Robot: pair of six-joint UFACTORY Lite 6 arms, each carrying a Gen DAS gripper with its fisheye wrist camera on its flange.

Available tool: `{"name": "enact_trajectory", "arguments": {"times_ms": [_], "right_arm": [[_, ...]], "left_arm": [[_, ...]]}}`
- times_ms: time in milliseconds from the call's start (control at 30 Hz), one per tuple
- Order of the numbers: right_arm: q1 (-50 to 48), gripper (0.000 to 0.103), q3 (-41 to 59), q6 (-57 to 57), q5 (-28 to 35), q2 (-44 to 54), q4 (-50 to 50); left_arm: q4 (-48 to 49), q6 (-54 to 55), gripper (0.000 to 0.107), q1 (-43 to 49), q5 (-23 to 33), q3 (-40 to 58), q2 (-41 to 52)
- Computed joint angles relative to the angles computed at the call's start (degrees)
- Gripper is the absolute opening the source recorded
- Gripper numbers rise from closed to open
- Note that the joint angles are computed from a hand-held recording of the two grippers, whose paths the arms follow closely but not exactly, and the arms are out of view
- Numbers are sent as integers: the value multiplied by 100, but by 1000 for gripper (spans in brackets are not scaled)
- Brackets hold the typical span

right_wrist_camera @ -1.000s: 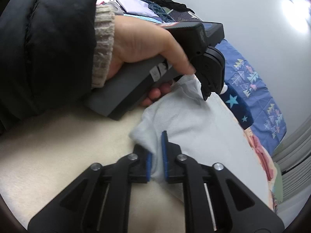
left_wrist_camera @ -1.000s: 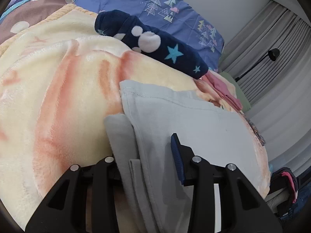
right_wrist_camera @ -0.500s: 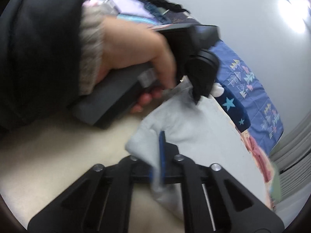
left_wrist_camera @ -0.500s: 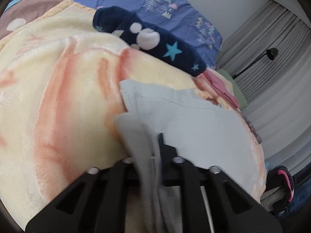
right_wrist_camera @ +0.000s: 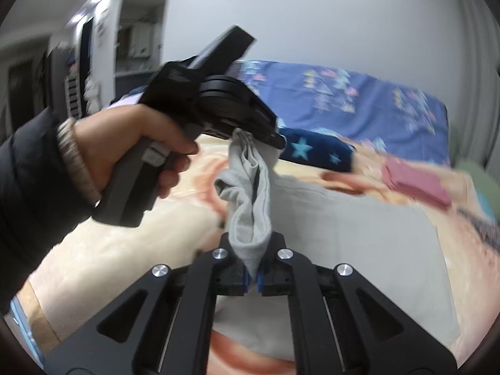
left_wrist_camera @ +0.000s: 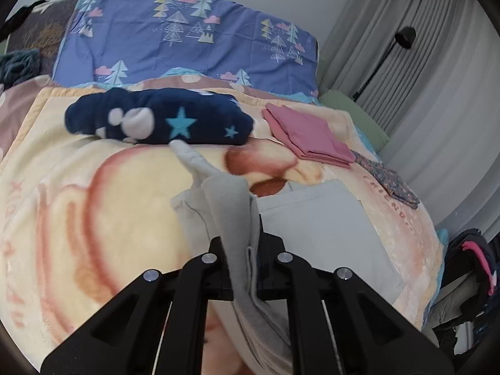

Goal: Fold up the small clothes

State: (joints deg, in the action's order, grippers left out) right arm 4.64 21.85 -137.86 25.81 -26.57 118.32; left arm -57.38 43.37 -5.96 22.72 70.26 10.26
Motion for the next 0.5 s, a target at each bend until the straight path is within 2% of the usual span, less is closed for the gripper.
{"name": "enact_trajectory", "arguments": {"times_ms": [100,233,367,500], "right_arm": [[-1346,3,397,1132,1077,585,-1462],[-2891,3,914,1707,2574,1503,-2633],[-3697,3,1297,1696,3034,2101,-2916],[-4449,3,1994,2113,3445,2951,-3326]], "left_arm": [[1679,-1799,7,-678,-245,793,582],[3926,-4197,8,-1428,48,2196,1601],[5378,-5825,8,-2054,673,3949,2841],[6053,-6567,8,-2499,1478,6138,4311]]}}
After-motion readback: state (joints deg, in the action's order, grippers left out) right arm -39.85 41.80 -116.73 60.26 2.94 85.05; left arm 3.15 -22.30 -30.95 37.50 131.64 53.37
